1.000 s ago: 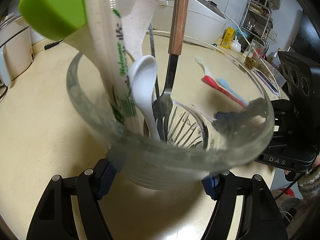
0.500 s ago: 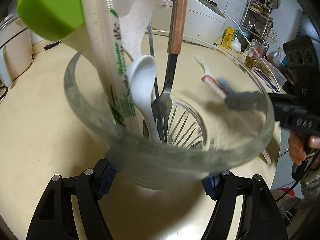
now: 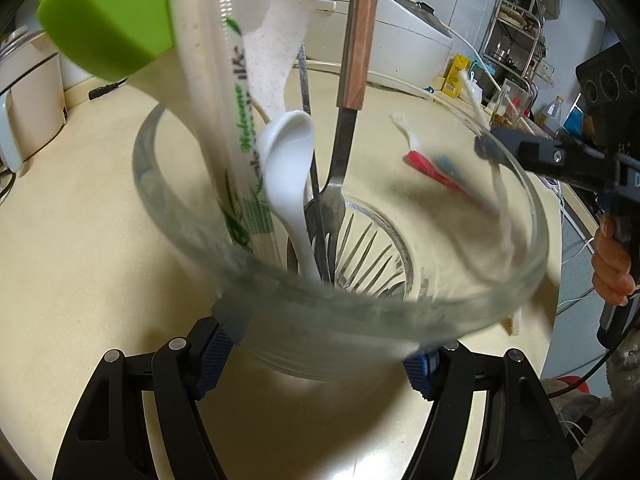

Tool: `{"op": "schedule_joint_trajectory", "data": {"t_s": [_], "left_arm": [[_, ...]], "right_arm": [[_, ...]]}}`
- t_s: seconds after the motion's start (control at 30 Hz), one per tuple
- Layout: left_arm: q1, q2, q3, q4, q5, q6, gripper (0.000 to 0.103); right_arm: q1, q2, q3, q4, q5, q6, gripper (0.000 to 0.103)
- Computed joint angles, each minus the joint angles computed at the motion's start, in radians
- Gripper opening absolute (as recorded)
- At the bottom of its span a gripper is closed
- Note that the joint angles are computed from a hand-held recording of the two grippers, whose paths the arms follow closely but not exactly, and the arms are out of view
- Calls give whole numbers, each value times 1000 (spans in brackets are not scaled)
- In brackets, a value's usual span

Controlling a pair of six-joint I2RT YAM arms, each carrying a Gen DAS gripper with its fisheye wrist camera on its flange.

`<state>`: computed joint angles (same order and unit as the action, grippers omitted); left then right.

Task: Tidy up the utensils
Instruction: 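Lift the white chopsticks upright with the right tool, then carry the chopsticks over the glass and lower them in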

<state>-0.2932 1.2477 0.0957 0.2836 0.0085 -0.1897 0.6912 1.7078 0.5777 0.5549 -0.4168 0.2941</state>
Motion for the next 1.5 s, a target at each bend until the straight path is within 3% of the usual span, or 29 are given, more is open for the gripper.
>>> {"op": "schedule_joint_trajectory", "data": {"t_s": [0.53,0.73,0.93,1.27,1.5], "left_arm": [[18,0,-6,6,10,14,75],[18,0,-6,6,11,15,75],[58,-10,-16,12,49,33,75],[52,-17,-18,4,38,35,75],[55,-27,-19,-3,43,35,75]], "right_arm": [[-4,-201,-48,-58,134,-42,12],[-30,-248,-45,-86,96,-40,12],[-60,-291,-24,-113,-24,5,12],[32,-441,49,-222,31,-31,12],[151,-390,140,-242,72,-56,12]]}}
